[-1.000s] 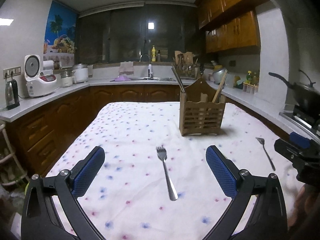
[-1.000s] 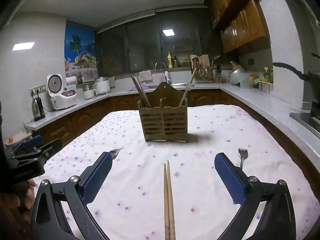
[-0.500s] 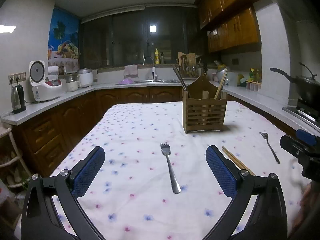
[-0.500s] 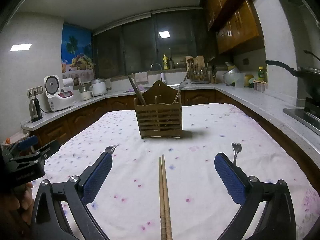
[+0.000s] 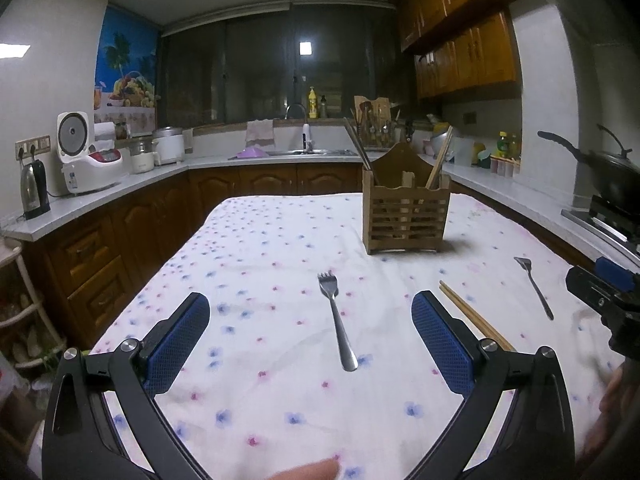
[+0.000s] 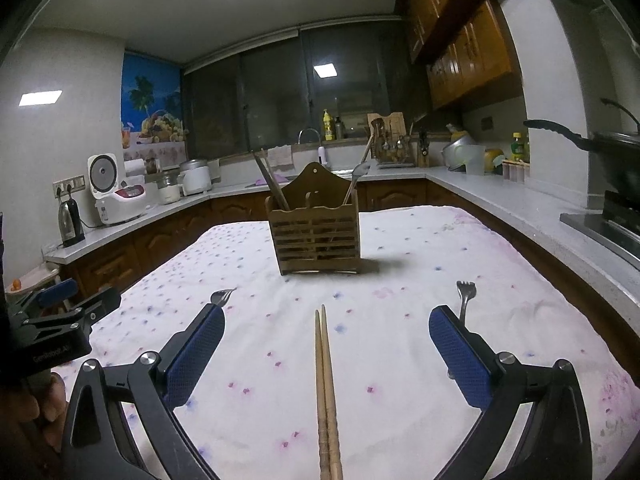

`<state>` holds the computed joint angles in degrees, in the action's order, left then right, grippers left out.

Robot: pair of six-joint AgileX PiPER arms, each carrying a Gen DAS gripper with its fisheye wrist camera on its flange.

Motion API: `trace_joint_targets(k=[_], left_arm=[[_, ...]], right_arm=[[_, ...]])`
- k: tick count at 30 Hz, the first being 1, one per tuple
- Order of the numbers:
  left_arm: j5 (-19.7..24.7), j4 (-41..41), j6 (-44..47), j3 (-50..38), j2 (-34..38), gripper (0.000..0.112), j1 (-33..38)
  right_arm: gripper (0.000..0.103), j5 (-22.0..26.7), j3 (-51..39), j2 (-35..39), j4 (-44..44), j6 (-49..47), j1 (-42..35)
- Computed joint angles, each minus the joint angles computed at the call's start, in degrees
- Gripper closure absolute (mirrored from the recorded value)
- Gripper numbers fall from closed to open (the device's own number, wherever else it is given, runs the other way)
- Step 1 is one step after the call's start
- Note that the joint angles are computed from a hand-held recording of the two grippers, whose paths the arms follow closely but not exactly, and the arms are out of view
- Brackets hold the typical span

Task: Organize utensils

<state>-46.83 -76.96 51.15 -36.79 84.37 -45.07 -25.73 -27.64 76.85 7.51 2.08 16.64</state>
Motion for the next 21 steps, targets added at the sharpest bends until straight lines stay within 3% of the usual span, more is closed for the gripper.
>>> trace_joint_targets(k=[21], left_arm=[[-2.1,-1.6,0.9,2.0,-3.1,0.009,-2.2]], right_arm=[[0.000,0.2,1.8,-3.6,9.0,-8.1,4.4]])
